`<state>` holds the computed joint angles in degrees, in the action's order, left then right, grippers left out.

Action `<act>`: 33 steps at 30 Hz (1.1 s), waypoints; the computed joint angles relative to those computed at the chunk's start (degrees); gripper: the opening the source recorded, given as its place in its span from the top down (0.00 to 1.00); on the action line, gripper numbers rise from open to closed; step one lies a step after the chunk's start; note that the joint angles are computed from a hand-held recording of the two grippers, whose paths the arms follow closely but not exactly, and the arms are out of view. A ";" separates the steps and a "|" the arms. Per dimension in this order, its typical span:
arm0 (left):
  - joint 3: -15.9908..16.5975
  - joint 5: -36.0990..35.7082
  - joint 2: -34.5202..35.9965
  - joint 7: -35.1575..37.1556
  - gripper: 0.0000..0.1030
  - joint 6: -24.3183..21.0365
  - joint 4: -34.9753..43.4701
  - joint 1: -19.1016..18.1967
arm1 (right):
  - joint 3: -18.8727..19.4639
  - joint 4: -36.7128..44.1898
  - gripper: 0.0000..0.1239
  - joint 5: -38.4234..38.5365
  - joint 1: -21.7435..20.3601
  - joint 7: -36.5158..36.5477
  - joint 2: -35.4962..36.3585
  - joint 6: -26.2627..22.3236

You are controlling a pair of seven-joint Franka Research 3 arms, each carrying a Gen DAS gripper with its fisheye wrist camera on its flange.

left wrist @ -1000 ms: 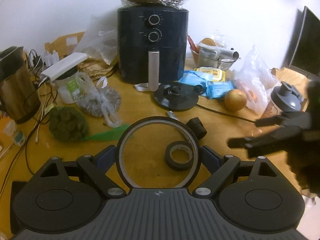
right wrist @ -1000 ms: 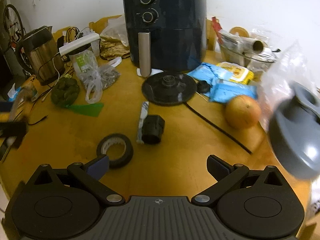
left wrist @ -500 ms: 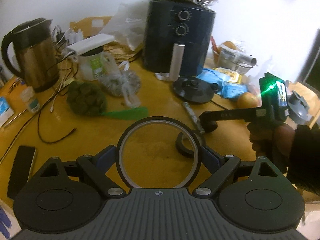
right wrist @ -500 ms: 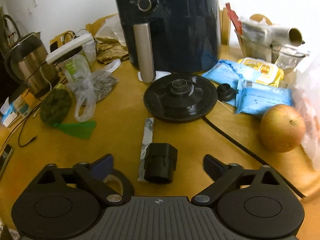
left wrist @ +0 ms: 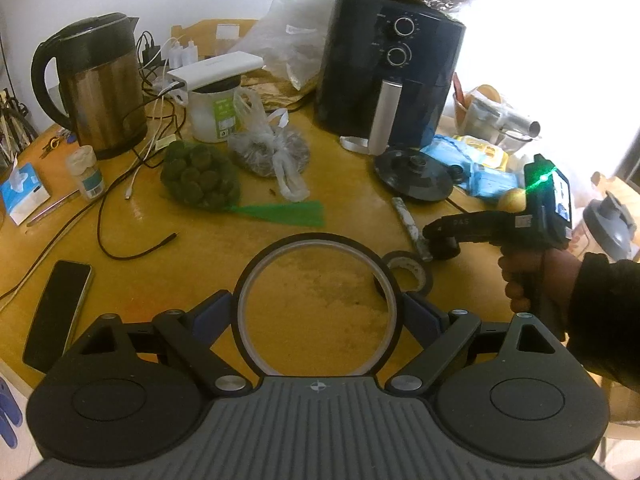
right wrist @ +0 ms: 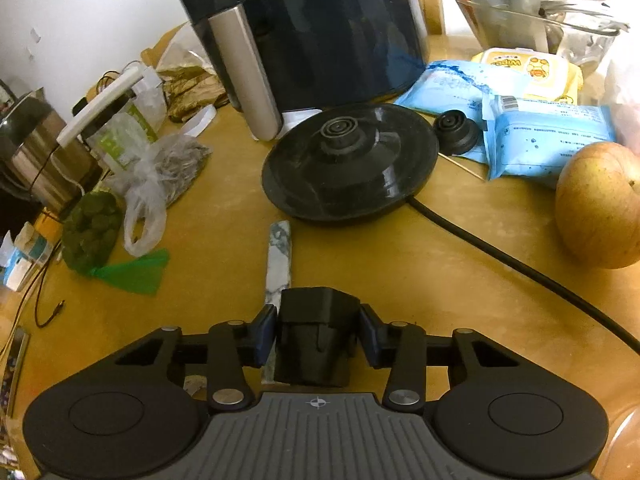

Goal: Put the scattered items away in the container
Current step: 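Close the right gripper on the black block while the left gripper holds the tape roll, then carry the tape roll and black block toward the cardboard box with both grippers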

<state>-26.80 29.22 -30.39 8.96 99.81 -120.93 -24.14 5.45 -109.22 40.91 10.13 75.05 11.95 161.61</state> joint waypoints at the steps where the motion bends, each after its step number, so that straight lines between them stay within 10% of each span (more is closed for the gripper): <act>1: 0.04 0.09 0.09 0.15 0.11 0.11 0.07 -0.01 | 0.13 -0.14 0.64 0.48 -0.21 -0.55 -0.31 -0.15; 22: 1.66 0.33 2.11 5.73 0.11 8.64 0.20 0.09 | -4.32 -14.18 0.65 27.01 3.62 -22.66 -20.20 -0.29; 33: 2.75 0.34 1.58 12.77 0.11 19.48 -1.10 0.15 | -5.39 -24.64 0.65 22.29 7.67 -16.22 -33.15 6.36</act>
<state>-24.05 29.56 -28.81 21.73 119.29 -122.03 -23.99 0.06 -133.86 63.20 17.80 58.84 -21.20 167.97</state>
